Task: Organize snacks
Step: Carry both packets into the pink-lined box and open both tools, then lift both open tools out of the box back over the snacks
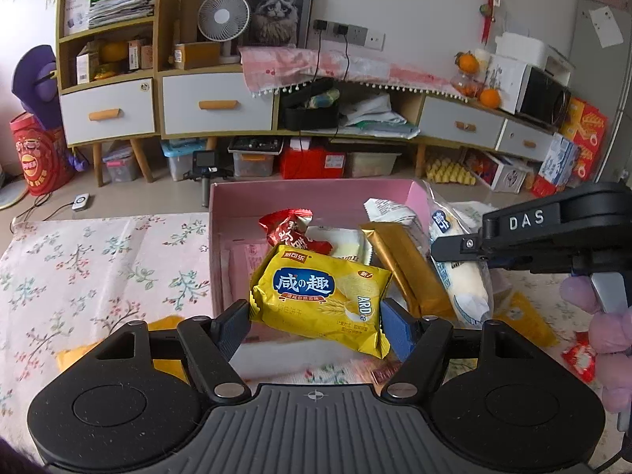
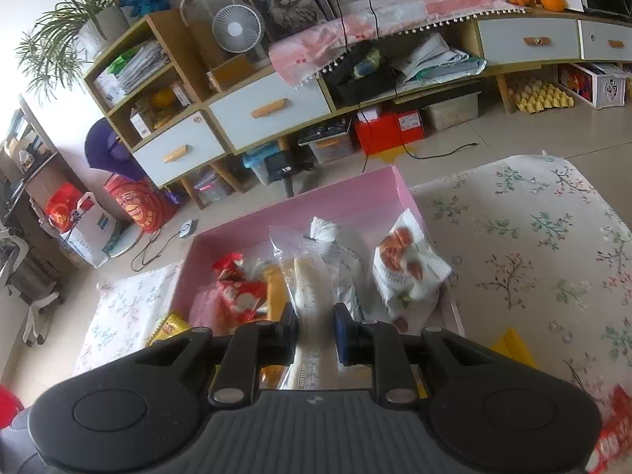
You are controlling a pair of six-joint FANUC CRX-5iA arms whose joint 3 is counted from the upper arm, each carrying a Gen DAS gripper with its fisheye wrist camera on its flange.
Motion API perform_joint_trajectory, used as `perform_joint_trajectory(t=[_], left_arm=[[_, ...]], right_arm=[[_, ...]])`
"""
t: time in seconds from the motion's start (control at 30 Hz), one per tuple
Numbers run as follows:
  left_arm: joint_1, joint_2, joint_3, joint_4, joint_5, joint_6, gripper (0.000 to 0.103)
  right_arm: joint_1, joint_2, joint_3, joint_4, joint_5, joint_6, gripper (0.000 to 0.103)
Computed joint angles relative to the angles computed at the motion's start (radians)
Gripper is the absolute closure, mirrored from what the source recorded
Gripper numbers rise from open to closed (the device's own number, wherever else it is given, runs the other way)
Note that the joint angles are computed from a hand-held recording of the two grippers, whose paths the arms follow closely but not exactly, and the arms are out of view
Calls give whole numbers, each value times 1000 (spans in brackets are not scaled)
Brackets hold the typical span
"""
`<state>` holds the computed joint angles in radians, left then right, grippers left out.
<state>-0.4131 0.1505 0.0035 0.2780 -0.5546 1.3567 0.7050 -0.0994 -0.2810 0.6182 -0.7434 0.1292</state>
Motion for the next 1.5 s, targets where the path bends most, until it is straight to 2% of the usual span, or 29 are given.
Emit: perform_joint_trajectory(t=[0.23,0.47,0.57,0.63,0.73,0.87,0.93,1.0,1.07,1.5], left_arm=[[-11,63,69,-69,0,43,32],[-16,87,95,-135,6,80,32],[-17,89,91,-123,16,65,30],[-12,86,76,-87,27,37,28],[-4,83,59,-21,24,-8,26],[-2,69,50,-14,24,-23,24],[-2,56,39,1,24,-39,24],[-1,44,30,14,22,-48,20],[0,26,13,32,24,-61,18],[11,-94,-61,2,-47,4,14]], right_arm=[[-56,30,6,-44,94,-29,100],[-70,63,12,48,75,-49,99],[-80,68,4,74,77,-68,99],[-83,55,-21,104,92,-113,92],[-84,32,-53,147,110,-171,90],[-77,12,-58,151,100,-170,85],[-67,3,-57,156,80,-170,75],[-59,-9,-57,154,69,-165,70],[-50,-22,-57,143,61,-159,68],[54,-114,-98,139,-32,-165,34]])
